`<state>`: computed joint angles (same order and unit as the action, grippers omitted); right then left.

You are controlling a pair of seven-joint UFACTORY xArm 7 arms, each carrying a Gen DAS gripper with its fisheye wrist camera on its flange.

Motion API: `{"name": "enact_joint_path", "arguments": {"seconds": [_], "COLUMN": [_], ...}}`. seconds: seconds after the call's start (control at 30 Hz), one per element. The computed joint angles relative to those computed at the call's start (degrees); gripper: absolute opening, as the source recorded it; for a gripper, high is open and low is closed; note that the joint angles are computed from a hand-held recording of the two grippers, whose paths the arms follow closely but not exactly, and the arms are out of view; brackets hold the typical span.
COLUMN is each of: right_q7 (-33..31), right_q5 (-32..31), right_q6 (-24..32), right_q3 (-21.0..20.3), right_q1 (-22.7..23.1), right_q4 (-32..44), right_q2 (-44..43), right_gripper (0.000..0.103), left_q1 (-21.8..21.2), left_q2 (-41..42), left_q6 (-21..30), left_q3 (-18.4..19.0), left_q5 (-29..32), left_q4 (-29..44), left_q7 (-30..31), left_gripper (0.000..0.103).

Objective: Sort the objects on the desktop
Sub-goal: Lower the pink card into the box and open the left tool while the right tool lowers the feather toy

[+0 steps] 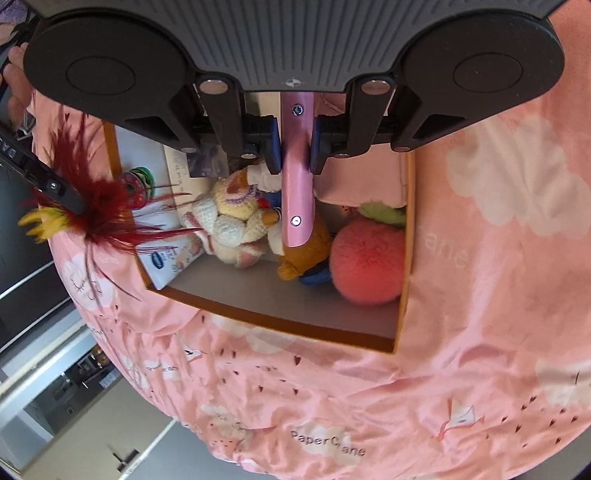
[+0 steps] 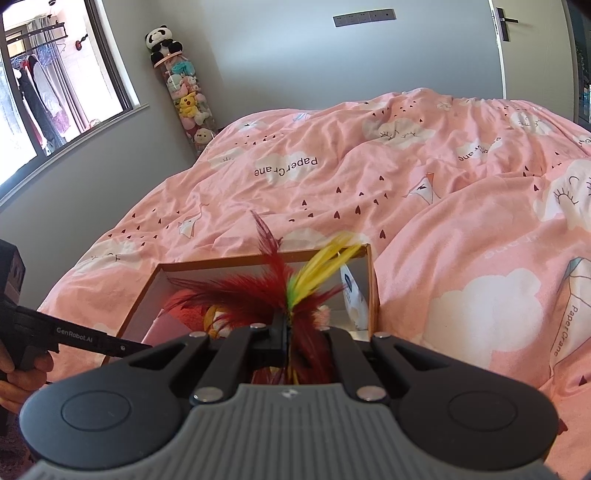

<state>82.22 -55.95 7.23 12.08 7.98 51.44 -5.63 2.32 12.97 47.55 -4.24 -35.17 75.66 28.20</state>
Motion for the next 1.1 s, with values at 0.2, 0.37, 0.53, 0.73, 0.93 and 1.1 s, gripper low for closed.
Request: {"name": "enact_joint_path", "arguments": {"seconds": [0.2, 0.37, 0.53, 0.73, 0.93, 1.1], "right_q7": [-1.06, -5.03, -12.25, -14.24, -15.03, -23.01], "right_q5": [0.23, 3.65, 10.27, 11.42, 11.11, 17.74], "right_q6": [1.31, 0.39, 1.71, 2.90, 4.46, 5.18], "right_q3": [-0.15, -1.21, -1.93, -2.50, -3.20, -4.87], "right_q1": [0.41, 0.88, 1.57, 2.52, 3.34, 4.79], "right_q4": [0.48, 0.65, 1.72, 2.59, 4.25, 5.81], "right_q2": [0.17, 0.49, 1.93, 2.71, 4.33, 7.28], "right_gripper": [0.003, 0.003, 0.003, 0.003, 0.003, 0.003], "left_q1": [-0.94, -4.92, -7.70, -6.71, -6.94, -6.84], "left_q2": [-0.15, -2.71, -5.20, -7.63, -7.89, -9.44], "left_q6": [-2.59, -10.93, -19.28, -21.40, -22.38, -23.60], "left_q3": [0.46, 1.29, 1.56, 0.51, 0.92, 0.83], "left_q5": [3.52, 19.05, 34.59, 28.56, 28.52, 25.38], "left_q4": [-1.17, -5.62, -10.88, -12.77, -13.63, -15.38], "left_q7": [-2.63, -8.32, -13.52, -4.92, -5.59, -6.02], "left_gripper": [0.020, 0.024, 0.027, 0.033, 0.033, 0.033]}}
